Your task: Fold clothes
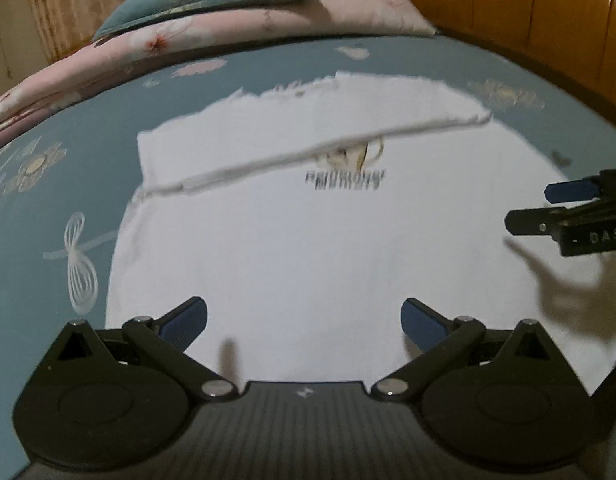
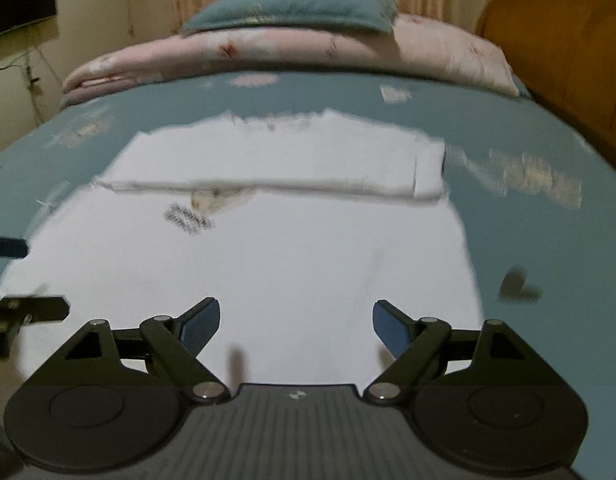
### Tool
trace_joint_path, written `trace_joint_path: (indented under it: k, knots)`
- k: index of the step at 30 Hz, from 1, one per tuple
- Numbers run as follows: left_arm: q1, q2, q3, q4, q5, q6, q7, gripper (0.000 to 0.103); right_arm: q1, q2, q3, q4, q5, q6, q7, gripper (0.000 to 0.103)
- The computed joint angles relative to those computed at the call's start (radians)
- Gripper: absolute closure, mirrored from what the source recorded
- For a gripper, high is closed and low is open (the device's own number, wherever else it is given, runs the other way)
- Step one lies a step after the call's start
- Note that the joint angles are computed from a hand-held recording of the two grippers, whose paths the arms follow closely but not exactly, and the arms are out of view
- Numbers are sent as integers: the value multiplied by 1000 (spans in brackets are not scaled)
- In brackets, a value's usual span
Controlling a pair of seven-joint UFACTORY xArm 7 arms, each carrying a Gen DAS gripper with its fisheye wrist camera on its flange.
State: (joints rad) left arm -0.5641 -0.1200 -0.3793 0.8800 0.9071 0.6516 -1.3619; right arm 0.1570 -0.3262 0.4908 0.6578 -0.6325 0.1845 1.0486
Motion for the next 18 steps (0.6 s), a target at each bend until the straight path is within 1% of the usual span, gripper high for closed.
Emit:
trace_joint_path:
  k: [2,3,4,5,6,8,10,15,18]
  knots:
    - [-2,10,-2,-15,12,-18,-31,1,-82,-10,84,-19,-79,-15,119,15]
    - [-2,8,3,-30,5,-46,-45,1,-99,-21,103,-27,-100,-17,152,11]
    - [1,1,5,-48,15,-74,-81,1,-109,-32,117,-35,-114,-17,179,5]
    - [11,-5,2,-63,59,-96,-146,1,-120,-44,131,-42,-126,-16,204,1]
    - [19,-10,-2,-76,100,-113,-205,1,-120,-47,139,-42,-125,4,217,0]
    - [22,-10,-11,-81,140,-106,-252,1,-144,-48,162,-40,-168,2,248,0]
    - [16,-5,-15,-77,155,-90,-265,1,-117,-46,144,-39,-164,22,238,0]
    - [12,-17,-17,-99,230,-97,-337,1,-3,-61,51,-59,-93,59,157,0]
    - [4,-24,-22,-107,246,-87,-346,1,58,-112,6,-111,-38,44,100,0]
